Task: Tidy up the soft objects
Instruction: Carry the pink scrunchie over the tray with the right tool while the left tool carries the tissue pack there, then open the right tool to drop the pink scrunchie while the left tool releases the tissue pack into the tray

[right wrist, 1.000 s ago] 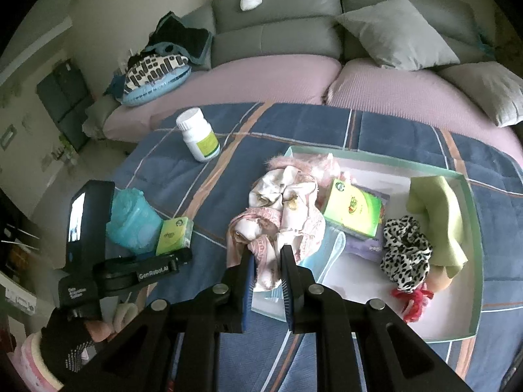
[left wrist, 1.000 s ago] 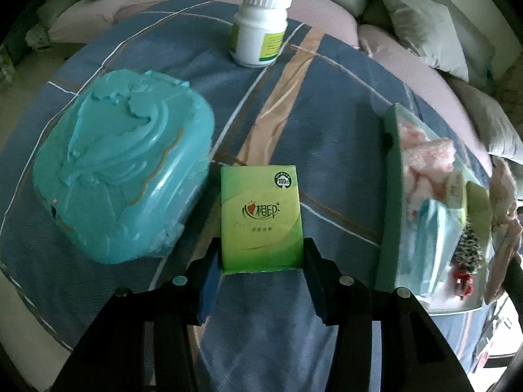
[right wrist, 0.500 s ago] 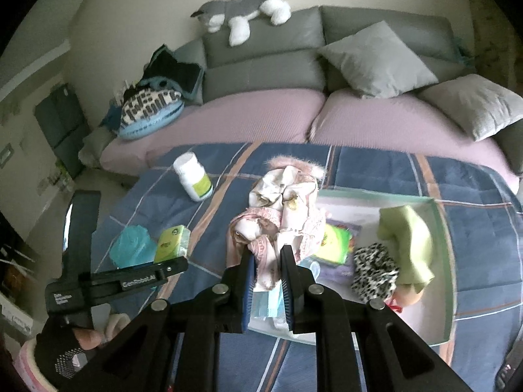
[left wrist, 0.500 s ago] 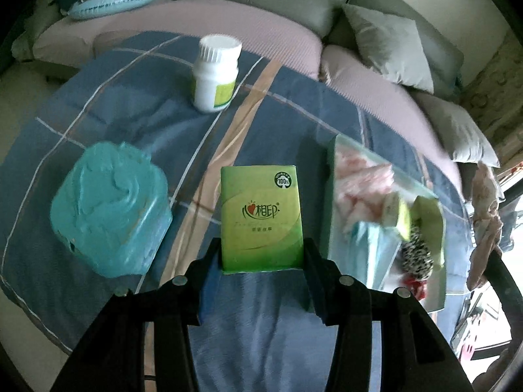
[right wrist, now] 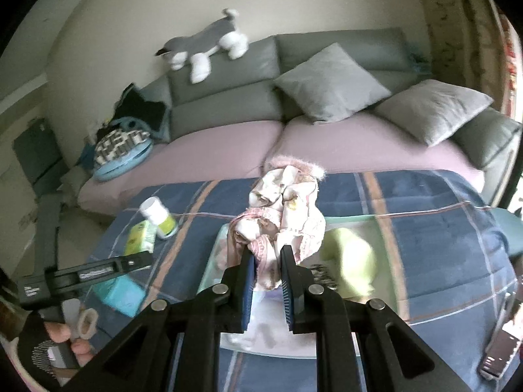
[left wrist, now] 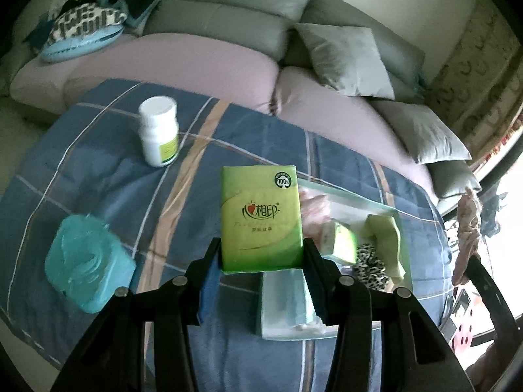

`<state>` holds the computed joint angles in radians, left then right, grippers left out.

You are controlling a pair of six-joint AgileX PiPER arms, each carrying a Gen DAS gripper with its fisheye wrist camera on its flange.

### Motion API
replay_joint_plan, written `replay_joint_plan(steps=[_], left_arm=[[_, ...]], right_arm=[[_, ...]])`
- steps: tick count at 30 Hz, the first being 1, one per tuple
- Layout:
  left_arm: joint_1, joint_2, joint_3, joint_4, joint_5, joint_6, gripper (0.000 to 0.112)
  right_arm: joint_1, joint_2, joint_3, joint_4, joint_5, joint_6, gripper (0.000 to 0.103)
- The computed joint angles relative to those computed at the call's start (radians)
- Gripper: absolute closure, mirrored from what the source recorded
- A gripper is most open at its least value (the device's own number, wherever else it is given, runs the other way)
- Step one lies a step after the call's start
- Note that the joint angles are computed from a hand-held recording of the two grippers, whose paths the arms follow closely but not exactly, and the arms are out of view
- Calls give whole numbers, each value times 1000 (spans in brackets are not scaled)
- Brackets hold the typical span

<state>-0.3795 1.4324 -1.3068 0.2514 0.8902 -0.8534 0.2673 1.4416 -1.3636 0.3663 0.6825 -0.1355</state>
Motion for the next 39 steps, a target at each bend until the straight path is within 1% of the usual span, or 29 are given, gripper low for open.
replay_joint_plan(steps=[8, 15, 20, 26, 31, 39], left_arm=[[-54, 71, -83, -30, -10, 63, 63], [-113, 181, -176, -81, -3, 147, 63], [-141, 250, -211, -114, 7, 181, 63], [-163, 304, -215, -147, 5, 213, 63], [-170, 341, -221, -156, 13, 217, 63], [-177, 387, -230, -166, 18, 229, 63]], right_arm=[[-98, -14, 22, -28, -4, 26, 87], [-140, -1, 32, -42, 2, 34, 87], [-149, 36, 35, -32, 11, 20, 87], [-145, 87, 50, -53, 24, 24, 87], [-129, 121, 77, -41, 43, -8, 87], [-114, 209, 93, -49, 66, -5, 87]])
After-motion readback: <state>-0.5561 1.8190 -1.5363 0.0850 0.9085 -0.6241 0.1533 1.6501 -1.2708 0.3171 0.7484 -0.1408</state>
